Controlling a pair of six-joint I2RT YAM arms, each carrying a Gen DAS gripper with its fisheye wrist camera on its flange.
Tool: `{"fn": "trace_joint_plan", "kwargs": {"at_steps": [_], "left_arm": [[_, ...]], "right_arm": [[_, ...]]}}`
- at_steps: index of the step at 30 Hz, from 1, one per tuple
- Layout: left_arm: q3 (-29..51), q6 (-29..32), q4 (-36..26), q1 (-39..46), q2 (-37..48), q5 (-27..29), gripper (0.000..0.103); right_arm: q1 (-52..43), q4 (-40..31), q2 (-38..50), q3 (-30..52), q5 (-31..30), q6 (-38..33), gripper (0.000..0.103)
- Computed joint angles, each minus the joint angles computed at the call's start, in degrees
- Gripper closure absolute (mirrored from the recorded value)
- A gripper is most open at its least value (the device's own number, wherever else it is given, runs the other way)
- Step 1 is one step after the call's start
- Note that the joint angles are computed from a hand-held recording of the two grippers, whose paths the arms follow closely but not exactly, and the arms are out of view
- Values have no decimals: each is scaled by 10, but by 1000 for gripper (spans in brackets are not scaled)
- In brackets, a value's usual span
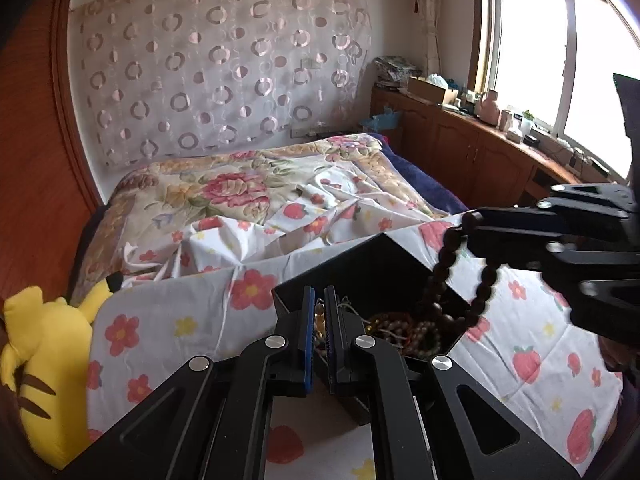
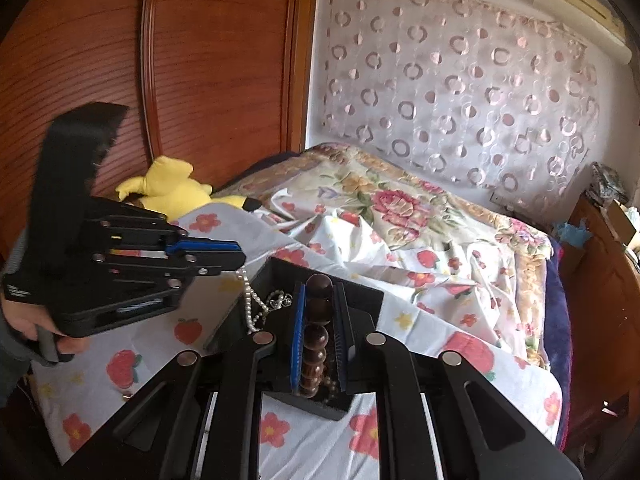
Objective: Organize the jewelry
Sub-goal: 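Lower the pearls into the black box with the left gripper while the right gripper drops the brown beads in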
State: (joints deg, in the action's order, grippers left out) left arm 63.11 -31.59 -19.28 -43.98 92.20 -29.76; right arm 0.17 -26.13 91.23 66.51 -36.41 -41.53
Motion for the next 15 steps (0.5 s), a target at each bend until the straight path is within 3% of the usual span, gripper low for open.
{"fn": "trace_joint_plan", "kwargs": {"at_steps": [7, 15], "left_arm": [[-38, 18, 65, 31, -4, 40, 99], [-39, 34, 74, 34, -7, 35, 99]], "right_arm": [[24, 32, 69, 25, 13, 11, 88], [32, 42, 112, 44, 24, 22, 88]]}}
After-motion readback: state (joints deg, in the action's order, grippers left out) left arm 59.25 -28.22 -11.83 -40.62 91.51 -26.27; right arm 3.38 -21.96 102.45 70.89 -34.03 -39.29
